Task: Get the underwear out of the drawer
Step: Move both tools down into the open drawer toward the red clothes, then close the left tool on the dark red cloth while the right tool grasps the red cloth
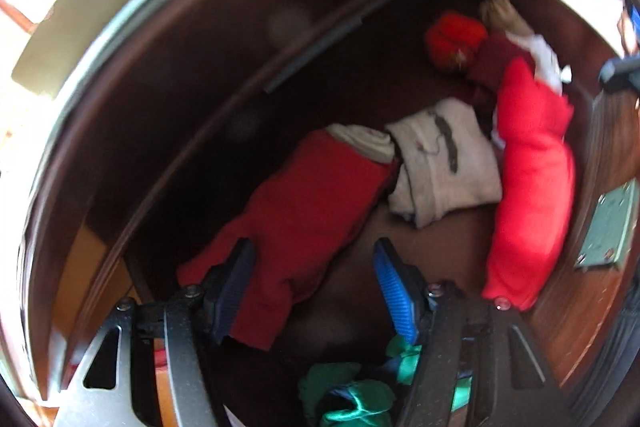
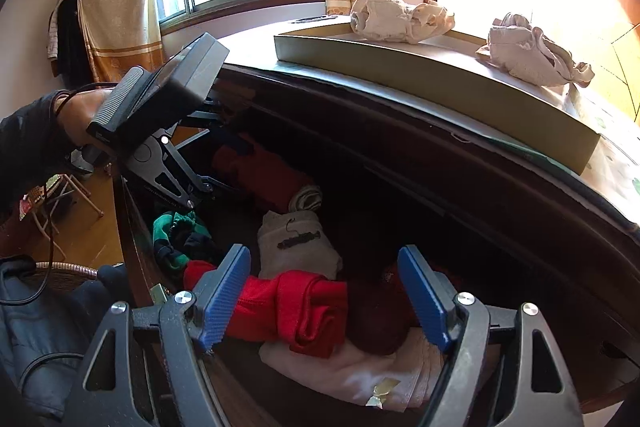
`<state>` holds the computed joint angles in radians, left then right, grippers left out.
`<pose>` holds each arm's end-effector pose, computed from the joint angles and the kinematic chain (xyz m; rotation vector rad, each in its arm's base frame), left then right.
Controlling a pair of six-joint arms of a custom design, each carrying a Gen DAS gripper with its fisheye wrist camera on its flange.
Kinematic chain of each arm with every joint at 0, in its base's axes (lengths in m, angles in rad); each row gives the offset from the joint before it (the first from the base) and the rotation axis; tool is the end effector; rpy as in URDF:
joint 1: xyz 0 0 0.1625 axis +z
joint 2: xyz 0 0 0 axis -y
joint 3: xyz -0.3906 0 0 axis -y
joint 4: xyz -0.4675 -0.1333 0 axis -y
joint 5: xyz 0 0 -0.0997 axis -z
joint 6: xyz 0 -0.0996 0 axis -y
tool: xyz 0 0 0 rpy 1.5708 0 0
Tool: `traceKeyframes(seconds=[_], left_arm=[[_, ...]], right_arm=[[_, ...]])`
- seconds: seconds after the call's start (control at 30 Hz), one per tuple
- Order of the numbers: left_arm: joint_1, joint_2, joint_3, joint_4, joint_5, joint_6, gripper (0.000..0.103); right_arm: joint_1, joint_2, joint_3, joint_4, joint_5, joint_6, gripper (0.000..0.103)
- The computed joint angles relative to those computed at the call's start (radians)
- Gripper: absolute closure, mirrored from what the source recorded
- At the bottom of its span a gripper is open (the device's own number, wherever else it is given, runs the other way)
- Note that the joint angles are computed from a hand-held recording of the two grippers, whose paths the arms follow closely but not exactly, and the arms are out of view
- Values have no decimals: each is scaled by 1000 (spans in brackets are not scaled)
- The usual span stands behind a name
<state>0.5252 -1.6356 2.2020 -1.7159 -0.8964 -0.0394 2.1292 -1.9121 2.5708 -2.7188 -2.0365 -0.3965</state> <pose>-0.2726 -0.3839 0.1897 1.2916 1.9803 0.0050 0.2705 -0.2658 0.2127 1.0715 -2.4103 0.7057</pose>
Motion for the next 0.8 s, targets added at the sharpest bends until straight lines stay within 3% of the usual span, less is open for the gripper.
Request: traceKeyframes(seconds=[0.23,0.47,0.5,0.53,0.63,0.8], left_arm=[[-12,78,-13,27,54,47,34],[-24,128,-4,7,95,35,34],[-28,121,8,-2,97,30,41],[-31,127,8,-5,111,18,59],[-30,112,8,-9,111,-25,81],[-33,81,19,-26,73,-46,85]], right_arm=[[-8,1,-5,26,5,22,25],[-17,-2,-10,48,15,30,25],[-18,-3,-9,49,17,32,25],[-19,-5,-9,50,19,33,25],[-22,-9,-8,53,23,35,25],[-24,-9,-8,56,24,43,25]])
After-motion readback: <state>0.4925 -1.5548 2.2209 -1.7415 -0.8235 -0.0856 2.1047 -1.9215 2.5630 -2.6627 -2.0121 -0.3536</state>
